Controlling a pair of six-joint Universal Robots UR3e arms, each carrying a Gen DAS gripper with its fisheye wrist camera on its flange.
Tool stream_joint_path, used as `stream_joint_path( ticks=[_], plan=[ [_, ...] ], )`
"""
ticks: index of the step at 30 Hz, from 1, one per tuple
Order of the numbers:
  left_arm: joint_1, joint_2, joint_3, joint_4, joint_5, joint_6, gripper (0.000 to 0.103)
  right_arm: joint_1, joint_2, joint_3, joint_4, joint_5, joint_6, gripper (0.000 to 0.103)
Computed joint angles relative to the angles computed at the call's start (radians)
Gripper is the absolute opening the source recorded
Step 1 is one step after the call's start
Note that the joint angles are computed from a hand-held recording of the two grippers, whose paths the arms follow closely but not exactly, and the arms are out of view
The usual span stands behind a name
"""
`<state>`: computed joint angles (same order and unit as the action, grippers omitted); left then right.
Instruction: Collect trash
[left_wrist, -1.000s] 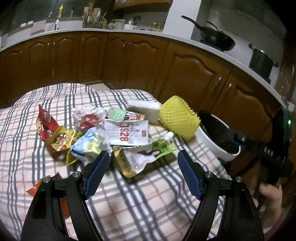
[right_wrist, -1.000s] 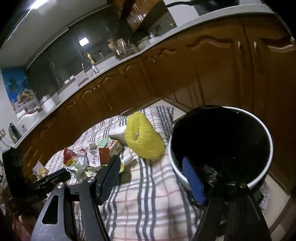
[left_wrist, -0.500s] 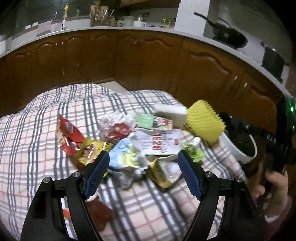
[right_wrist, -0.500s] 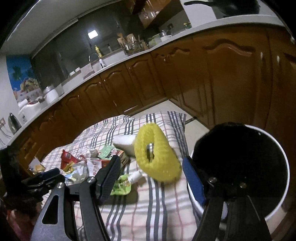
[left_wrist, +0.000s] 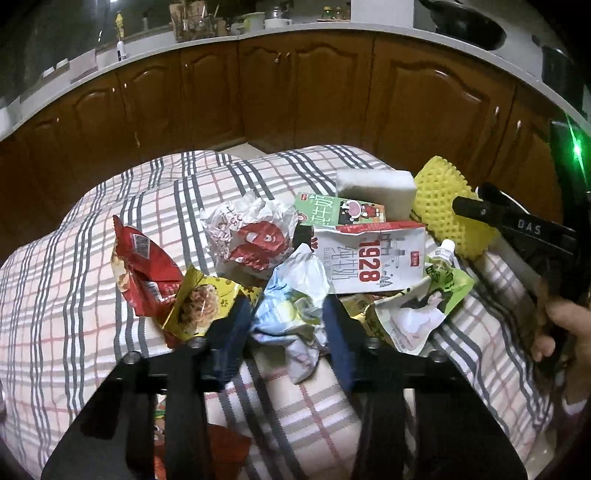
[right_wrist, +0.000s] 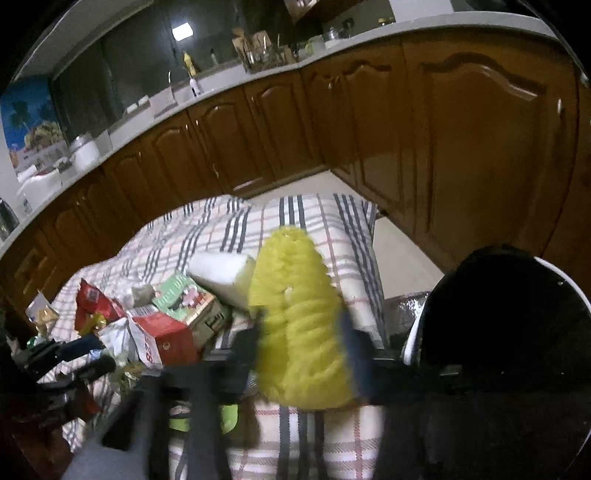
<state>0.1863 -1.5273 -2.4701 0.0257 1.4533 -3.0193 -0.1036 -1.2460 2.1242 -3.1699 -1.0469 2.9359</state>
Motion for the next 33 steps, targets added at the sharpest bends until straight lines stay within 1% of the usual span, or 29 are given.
stream_joint_path(
  ticks=[2,3,5,10,13,15,17,18,19,20,22,23,24,25,26,28,30,33],
  plan=[
    [0.015,0.022,-0.022,0.013,-0.011,0.012,0.013,-0.007,-0.021,0.035,-0.028,0.012,-0.011,0.021],
    [0.033,0.046,-0.032,-0.001,-0.028,0.02,0.001,-0.013,-0.036,0.053,-0.034,0.026,-0.013,0.02],
    [0.084,0.094,-0.052,-0.039,-0.102,0.039,0.0,-0.022,-0.061,0.074,-0.041,0.044,-0.015,0.02],
    [0.085,0.159,-0.089,-0.027,-0.107,0.05,0.0,-0.079,-0.189,0.178,-0.046,0.126,-0.035,0.02],
    [0.105,0.237,-0.104,-0.078,-0.153,0.065,0.0,-0.111,-0.263,0.226,-0.022,0.162,-0.054,0.02],
    [0.098,0.242,-0.085,-0.118,-0.16,0.069,0.002,-0.142,-0.311,0.26,0.006,0.196,-0.073,0.02],
    [0.061,0.203,-0.051,-0.127,-0.116,0.049,0.017,-0.169,-0.353,0.289,0.035,0.22,-0.094,0.02],
    [0.036,0.181,-0.04,-0.116,-0.083,0.033,0.045,-0.184,-0.377,0.308,0.047,0.235,-0.107,0.02],
    [0.013,0.149,-0.032,-0.086,-0.048,0.015,0.063,-0.189,-0.382,0.311,0.054,0.24,-0.111,0.02],
    [-0.013,0.106,-0.027,-0.037,-0.013,0.003,0.063,-0.196,-0.392,0.317,0.066,0.246,-0.118,0.02],
    [-0.041,0.043,0.0,-0.017,0.031,-0.009,0.063,-0.2,-0.417,0.331,0.083,0.244,-0.121,0.02],
    [-0.049,0.011,0.013,-0.01,0.043,-0.014,0.063,-0.209,-0.431,0.341,0.095,0.248,-0.129,0.02],
    [-0.048,-0.012,0.019,-0.001,0.044,-0.013,0.059,-0.207,-0.438,0.339,0.105,0.246,-0.126,0.02],
    [-0.051,-0.036,0.027,0.005,0.051,-0.014,0.048,-0.214,-0.447,0.347,0.114,0.249,-0.133,0.02],
    [-0.055,-0.066,0.038,0.01,0.064,-0.017,0.04,-0.221,-0.458,0.356,0.122,0.253,-0.138,0.02],
    [-0.043,-0.09,0.035,0.036,0.054,-0.014,0.029,-0.235,-0.475,0.365,0.141,0.262,-0.149,0.02],
    [-0.025,-0.076,0.018,0.052,0.032,-0.004,0.017,-0.25,-0.501,0.375,0.167,0.275,-0.159,0.02],
    [-0.013,-0.02,-0.007,0.05,0.021,-0.006,0.015,-0.271,-0.547,0.394,0.197,0.298,-0.171,0.02]
  ],
)
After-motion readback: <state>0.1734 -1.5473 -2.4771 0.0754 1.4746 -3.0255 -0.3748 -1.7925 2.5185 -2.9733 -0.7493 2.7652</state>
